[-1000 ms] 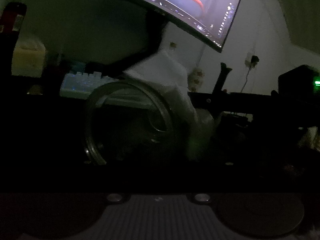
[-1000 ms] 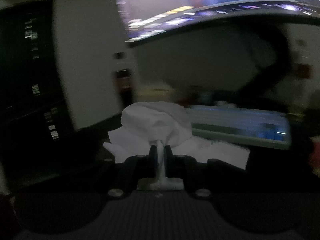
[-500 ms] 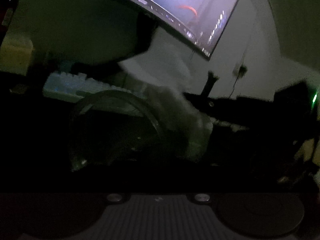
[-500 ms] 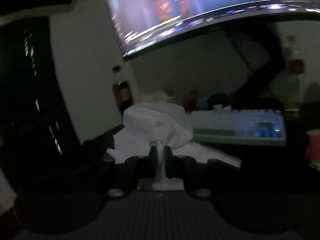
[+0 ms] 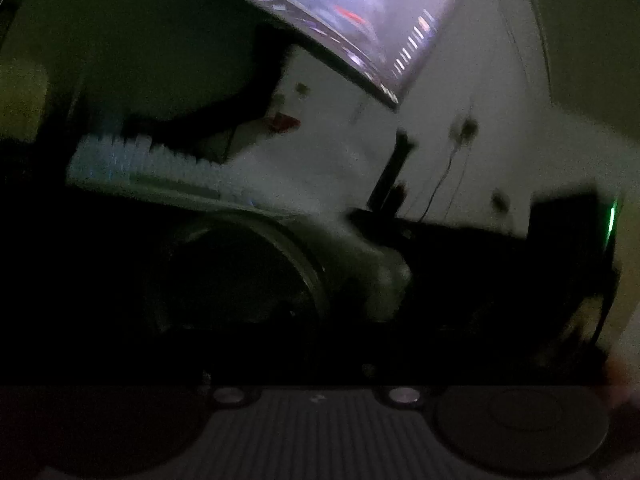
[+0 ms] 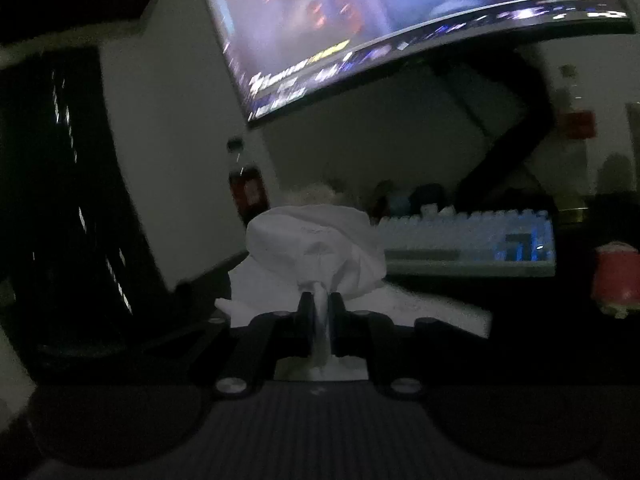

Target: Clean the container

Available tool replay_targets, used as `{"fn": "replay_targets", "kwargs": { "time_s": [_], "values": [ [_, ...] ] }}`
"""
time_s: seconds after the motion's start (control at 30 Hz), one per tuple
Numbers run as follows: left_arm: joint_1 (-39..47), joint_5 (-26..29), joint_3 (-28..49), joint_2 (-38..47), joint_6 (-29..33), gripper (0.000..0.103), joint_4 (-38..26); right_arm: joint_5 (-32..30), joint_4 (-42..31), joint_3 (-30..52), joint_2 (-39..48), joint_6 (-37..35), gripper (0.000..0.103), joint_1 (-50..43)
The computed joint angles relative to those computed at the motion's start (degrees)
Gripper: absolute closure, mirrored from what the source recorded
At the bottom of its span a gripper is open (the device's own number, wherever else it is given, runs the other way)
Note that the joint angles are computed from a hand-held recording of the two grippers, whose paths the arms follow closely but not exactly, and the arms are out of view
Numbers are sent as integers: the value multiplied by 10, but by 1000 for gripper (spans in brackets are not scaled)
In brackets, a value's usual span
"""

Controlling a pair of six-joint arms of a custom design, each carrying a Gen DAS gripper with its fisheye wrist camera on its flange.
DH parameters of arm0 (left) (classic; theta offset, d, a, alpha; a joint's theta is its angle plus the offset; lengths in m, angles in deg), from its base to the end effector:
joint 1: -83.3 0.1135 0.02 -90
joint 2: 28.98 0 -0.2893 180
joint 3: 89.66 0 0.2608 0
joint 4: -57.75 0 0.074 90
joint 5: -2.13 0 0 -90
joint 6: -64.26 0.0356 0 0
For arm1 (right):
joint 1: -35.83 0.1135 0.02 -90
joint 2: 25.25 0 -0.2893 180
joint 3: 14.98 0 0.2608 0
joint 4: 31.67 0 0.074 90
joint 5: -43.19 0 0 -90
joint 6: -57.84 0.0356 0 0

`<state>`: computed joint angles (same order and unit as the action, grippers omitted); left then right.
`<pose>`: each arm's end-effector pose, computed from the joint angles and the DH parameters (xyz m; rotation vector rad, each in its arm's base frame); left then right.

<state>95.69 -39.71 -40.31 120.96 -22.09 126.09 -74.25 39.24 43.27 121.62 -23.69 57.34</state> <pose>0.3037 0.0396 -0.0501 0.3297 1.9758 -0.7111 0.3374 0.1506 -0.0212 -0.5506 1.8433 0.8045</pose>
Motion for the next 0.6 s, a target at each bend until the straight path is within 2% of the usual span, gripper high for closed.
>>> {"fn": "replay_targets", "kwargs": {
  "time_s": [0.07, 0.17, 0.23, 0.3, 0.37, 0.47, 0.53, 0.6],
  "values": [
    [-23, -58, -14, -5, 57, 77, -4, 15, 1, 11, 7, -7, 94, 12],
    [-51, -135, -16, 19, 80, 77, 37, 17, -22, 28, 4, 7, 94, 8],
    [-54, -145, -15, 20, 84, 77, 38, 78, -26, 33, 4, -17, 94, 18],
    [-50, -142, -14, 17, 78, 74, 33, 102, -36, 39, 3, -12, 94, 23],
    [-50, -145, -16, 15, 78, 73, 33, 65, -42, 42, 0, -3, 94, 24],
    [-46, -140, -13, 11, 74, 73, 24, -52, -47, 47, 1, 8, 94, 23],
    [-43, -135, -11, 10, 72, 73, 21, -55, -61, 48, -6, -12, 94, 28],
    [-38, -127, -6, 9, 65, 73, 13, -26, -87, 59, -13, -27, 94, 25]
  ]
}}
